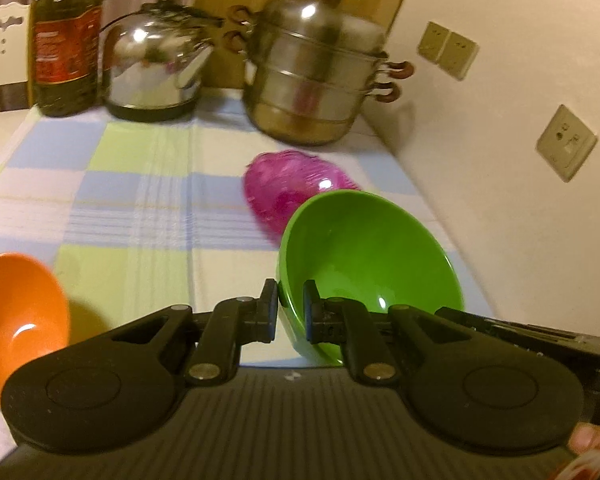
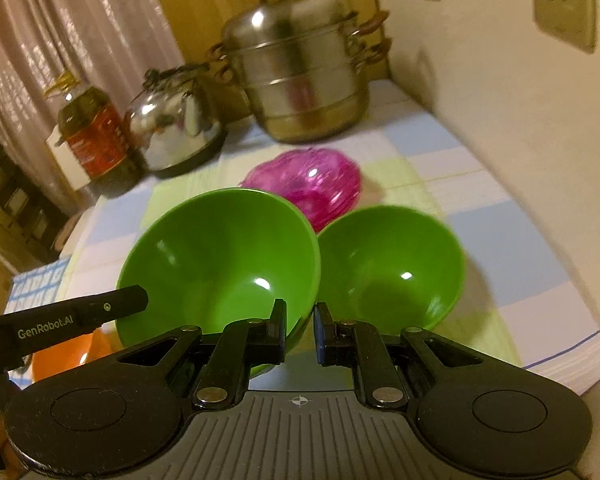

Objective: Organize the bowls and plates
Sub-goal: 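Grasp a green bowl rim with the left gripper while the right gripper grasps the other, then lower the right gripper's green bowl into the green bowl held by the left gripper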

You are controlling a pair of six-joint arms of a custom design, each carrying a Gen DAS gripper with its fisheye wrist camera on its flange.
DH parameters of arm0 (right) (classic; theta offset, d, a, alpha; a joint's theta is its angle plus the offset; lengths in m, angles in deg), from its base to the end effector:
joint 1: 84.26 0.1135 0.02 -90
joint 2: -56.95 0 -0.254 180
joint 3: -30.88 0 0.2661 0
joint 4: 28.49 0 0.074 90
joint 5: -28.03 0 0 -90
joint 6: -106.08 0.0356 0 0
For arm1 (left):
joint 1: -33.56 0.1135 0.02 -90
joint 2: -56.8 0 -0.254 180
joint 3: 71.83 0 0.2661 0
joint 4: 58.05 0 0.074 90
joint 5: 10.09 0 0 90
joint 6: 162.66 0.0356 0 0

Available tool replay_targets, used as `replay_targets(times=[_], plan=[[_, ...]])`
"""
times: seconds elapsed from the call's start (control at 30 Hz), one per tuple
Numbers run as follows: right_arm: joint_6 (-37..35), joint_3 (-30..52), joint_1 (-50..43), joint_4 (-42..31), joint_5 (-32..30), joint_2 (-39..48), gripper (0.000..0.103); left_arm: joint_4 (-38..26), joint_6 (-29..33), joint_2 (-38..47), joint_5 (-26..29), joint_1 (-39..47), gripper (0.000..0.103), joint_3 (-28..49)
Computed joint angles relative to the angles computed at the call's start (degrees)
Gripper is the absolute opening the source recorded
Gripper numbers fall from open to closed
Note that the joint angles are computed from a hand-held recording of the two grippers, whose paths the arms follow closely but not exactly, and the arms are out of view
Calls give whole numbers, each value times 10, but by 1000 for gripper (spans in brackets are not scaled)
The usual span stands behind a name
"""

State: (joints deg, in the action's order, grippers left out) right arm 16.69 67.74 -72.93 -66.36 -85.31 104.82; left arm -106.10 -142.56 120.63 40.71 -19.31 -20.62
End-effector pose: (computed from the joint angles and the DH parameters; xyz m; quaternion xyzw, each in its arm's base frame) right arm 0.1747 0.0494 0.1707 -0.1564 0.9063 0.2241 0.3224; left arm 0.1492 -0.1598 0.1948 -0.2189 0.8887 -0.0539 0.3991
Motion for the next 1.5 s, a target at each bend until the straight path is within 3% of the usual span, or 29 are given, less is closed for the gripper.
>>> replay_targets(times=[0.47,0.97,1.5], plan=[[-75,55,-146,7,-35,100,14,150,118,149,72,57,11,76],[-102,90,-161,85,-13,246,14,204,164,256,126,101,11,121],[-106,120,-123,96,41,319,14,226,170,302,153,122,11,125]])
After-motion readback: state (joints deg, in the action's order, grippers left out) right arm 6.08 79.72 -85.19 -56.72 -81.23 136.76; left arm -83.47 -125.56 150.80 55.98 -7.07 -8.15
